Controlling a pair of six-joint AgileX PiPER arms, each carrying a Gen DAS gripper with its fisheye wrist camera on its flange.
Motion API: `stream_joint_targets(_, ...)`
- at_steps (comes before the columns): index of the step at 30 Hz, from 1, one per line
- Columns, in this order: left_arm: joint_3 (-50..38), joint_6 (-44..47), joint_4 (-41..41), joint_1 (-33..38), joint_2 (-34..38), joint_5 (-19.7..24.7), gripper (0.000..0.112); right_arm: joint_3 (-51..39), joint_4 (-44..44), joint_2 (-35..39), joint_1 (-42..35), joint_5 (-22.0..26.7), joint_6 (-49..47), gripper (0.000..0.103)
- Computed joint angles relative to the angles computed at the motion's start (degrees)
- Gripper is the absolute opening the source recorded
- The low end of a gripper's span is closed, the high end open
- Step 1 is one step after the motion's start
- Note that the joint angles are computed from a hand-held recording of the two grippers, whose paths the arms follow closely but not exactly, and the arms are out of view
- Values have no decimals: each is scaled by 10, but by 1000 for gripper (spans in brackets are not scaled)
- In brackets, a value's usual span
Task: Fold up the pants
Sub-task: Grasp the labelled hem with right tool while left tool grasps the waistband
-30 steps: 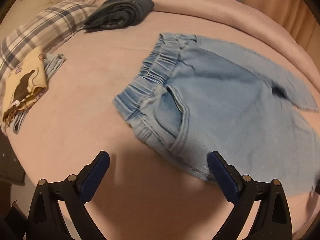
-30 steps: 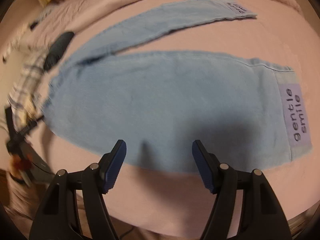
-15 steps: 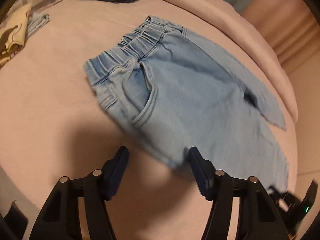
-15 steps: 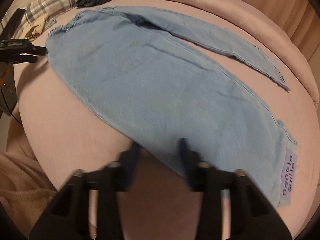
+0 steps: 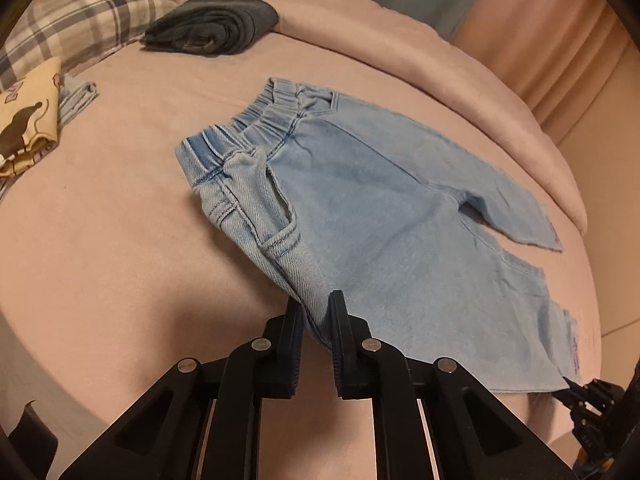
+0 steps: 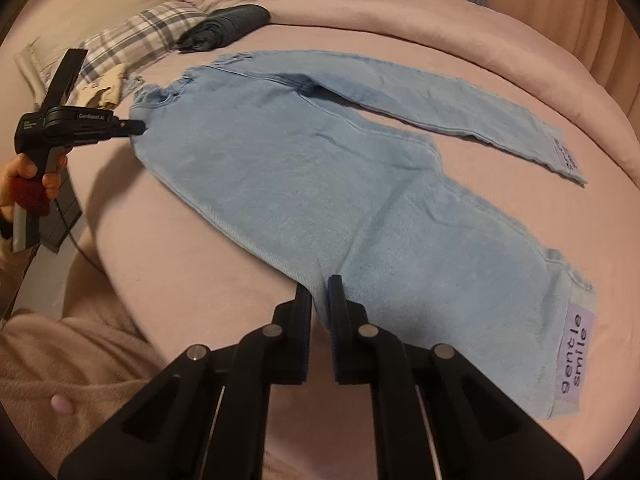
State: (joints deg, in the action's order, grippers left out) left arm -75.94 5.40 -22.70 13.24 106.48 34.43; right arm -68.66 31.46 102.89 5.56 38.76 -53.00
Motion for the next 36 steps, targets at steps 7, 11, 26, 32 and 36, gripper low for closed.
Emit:
stream_joint_targets(7,1,-28,83,-3,-9,19,20,-30,-105,65,15,9,99,41)
stream_joint_targets(11,19,-65,173,5,-54,-9,21,-53,55,36,-88,98,-23,43)
stream_joint_targets(26,-320,-105,191,-76,184,96,28,-392,-88,298,-240,117,290,20)
stream_joint_targets(32,-402,-143,256,-92,252,148,28,-345,-124,245,-238,49,293,12)
stream_joint_targets(36,-389,-134,252,-83,261,140,29,-399,-263,295,-209,72,389,24)
